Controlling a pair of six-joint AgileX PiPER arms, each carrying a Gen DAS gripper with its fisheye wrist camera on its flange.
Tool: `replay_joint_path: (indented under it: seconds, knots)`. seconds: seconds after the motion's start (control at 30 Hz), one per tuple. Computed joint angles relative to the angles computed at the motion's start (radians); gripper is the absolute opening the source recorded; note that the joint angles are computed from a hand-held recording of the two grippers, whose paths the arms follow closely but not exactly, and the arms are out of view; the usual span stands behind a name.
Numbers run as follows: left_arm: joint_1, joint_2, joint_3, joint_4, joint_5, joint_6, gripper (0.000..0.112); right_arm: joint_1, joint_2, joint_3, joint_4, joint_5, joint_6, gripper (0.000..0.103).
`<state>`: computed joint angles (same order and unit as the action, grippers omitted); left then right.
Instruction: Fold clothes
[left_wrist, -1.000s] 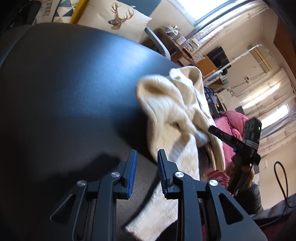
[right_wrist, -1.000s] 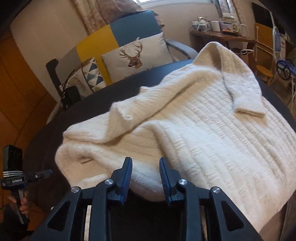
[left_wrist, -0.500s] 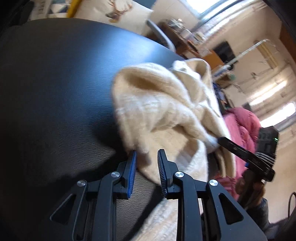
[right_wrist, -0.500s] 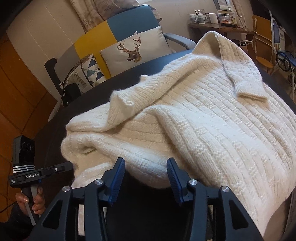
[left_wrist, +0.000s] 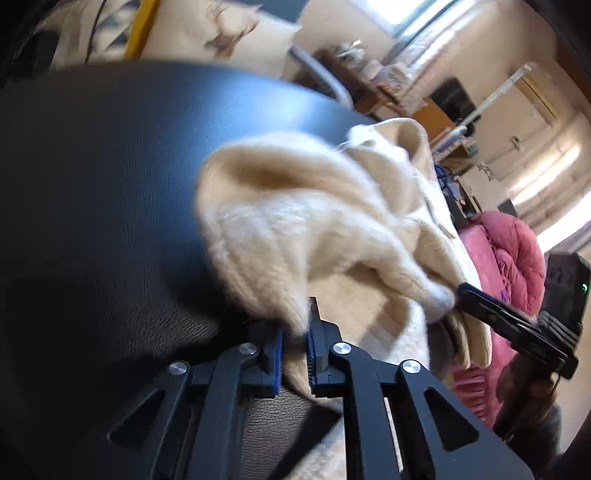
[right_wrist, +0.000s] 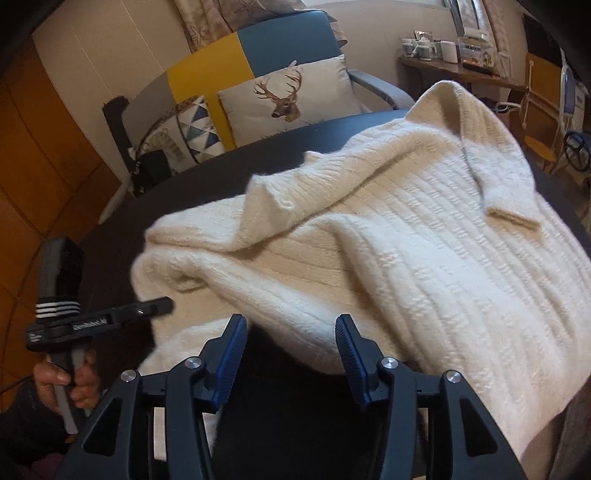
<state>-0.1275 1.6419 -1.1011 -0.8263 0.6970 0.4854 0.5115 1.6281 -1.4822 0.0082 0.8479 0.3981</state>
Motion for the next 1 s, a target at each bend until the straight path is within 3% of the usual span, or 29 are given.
replay_joint_path:
  seconds: [0.13, 0.2, 0.43, 0.5, 0.53, 0.6, 0.77, 0.87, 1.0]
  knots:
    - [0.065, -0.077, 0.02, -0.079, 0.031, 0.07, 0.007, -0.014, -0.009, 0.006, -0.129, 0.03, 0.098, 0.037]
    - [0.104, -0.109, 0.023, -0.113, 0.051, 0.095, 0.007, -0.051, -0.021, 0.02, -0.116, 0.007, 0.12, 0.035]
    - [0.289, -0.147, 0.011, -0.227, 0.223, 0.179, 0.006, -0.001, 0.109, -0.104, -0.201, 0.142, 0.073, 0.033]
    - [0.301, -0.147, -0.012, -0.24, 0.249, 0.168, 0.006, 0.023, 0.135, -0.131, -0.234, 0.155, 0.057, 0.02]
    - [0.308, -0.152, -0.021, -0.243, 0.261, 0.166, 0.006, 0.033, 0.149, -0.145, -0.243, 0.161, 0.045, 0.005]
    - [0.32, -0.161, -0.041, -0.247, 0.286, 0.161, 0.006, 0.033, 0.177, -0.172, -0.214, 0.169, 0.001, 0.002]
    - [0.274, -0.152, -0.14, 0.051, 0.262, -0.037, 0.006, -0.05, 0.133, -0.176, 0.167, 0.103, -0.277, 0.001]
    - [0.258, -0.121, -0.131, 0.108, 0.253, -0.078, 0.006, -0.049, 0.154, -0.264, 0.157, 0.158, -0.316, 0.001]
    - [0.222, -0.132, -0.084, 0.172, 0.216, -0.108, 0.006, -0.048, 0.312, -0.477, 0.062, 0.302, -0.341, 0.003]
